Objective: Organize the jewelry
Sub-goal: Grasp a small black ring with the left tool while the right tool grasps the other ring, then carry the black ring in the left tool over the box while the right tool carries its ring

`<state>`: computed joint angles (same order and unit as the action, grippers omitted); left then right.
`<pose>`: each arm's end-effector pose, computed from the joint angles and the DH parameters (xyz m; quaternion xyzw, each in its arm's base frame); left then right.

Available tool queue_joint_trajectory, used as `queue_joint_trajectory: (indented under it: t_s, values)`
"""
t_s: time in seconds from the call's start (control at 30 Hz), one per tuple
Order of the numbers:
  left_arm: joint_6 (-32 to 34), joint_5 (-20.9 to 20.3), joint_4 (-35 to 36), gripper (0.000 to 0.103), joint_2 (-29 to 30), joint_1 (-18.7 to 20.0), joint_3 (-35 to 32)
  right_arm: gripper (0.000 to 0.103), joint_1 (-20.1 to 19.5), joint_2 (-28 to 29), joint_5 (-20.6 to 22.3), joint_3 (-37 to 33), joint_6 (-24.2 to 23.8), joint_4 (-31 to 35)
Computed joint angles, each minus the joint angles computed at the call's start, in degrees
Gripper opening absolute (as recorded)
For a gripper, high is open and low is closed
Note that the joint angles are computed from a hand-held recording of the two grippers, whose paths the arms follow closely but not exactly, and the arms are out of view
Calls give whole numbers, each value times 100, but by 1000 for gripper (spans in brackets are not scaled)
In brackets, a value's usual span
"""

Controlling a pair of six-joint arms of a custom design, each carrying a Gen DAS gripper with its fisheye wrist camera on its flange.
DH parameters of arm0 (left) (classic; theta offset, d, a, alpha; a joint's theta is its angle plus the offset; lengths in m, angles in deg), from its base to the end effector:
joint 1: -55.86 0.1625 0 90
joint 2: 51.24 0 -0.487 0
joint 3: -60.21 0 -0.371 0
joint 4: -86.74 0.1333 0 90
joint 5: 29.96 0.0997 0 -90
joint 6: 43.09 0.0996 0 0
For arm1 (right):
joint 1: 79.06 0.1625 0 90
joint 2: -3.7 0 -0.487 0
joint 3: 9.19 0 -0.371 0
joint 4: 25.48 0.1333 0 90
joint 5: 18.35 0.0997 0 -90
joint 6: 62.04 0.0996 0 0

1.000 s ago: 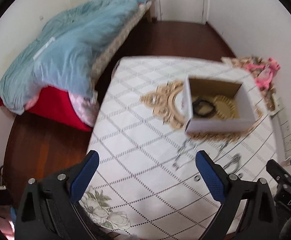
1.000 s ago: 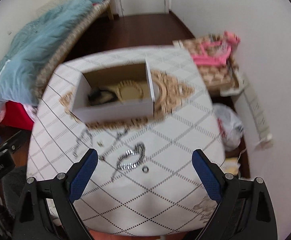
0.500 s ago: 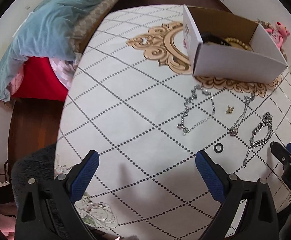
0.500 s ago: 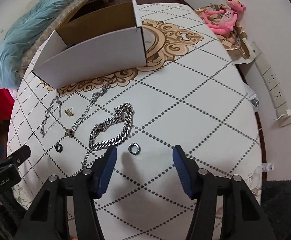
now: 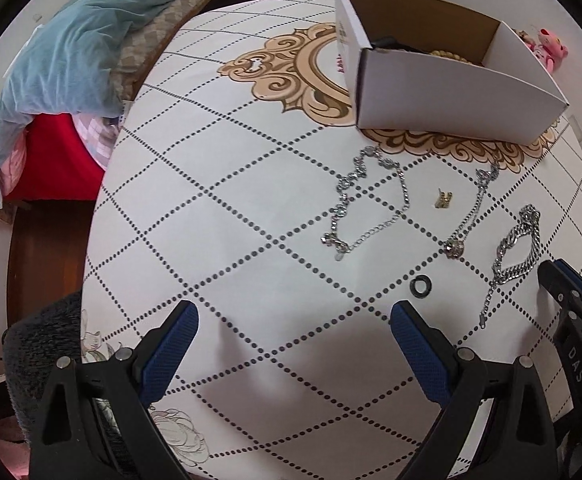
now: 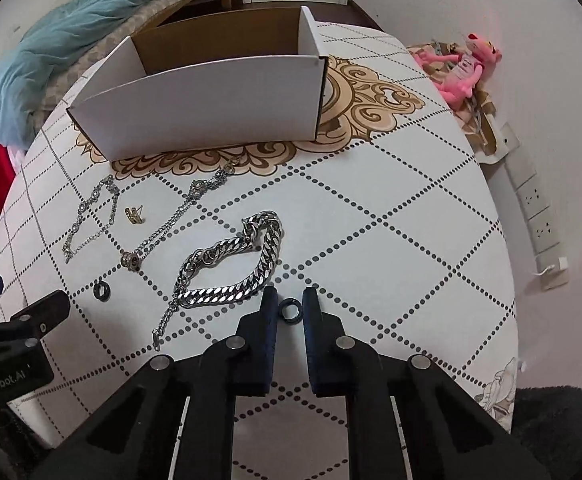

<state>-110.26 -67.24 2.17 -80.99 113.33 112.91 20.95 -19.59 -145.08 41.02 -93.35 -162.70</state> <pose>-0.2636 -0.8086 0.1590 -0.1547 0.8617 -0.1874 0.4454 0.2289 -0.8728 0.1468 0.2777 -0.8937 0.1071 0.3357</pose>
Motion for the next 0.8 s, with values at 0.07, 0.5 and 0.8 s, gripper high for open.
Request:
queue_joint_trajectory:
  t_s: [0.07, 0.5, 0.8]
  values:
    - [107, -21, -131, 98, -7, -5, 43, 13, 0, -14, 3, 31, -37, -38]
    - [1261, -395, -1483, 61, 159, -18, 192, 13, -124, -217, -29, 90, 469, 200]
    - [1607, -223, -1790, 21, 266, -103, 158, 13, -148, -129, -86, -104, 510, 251]
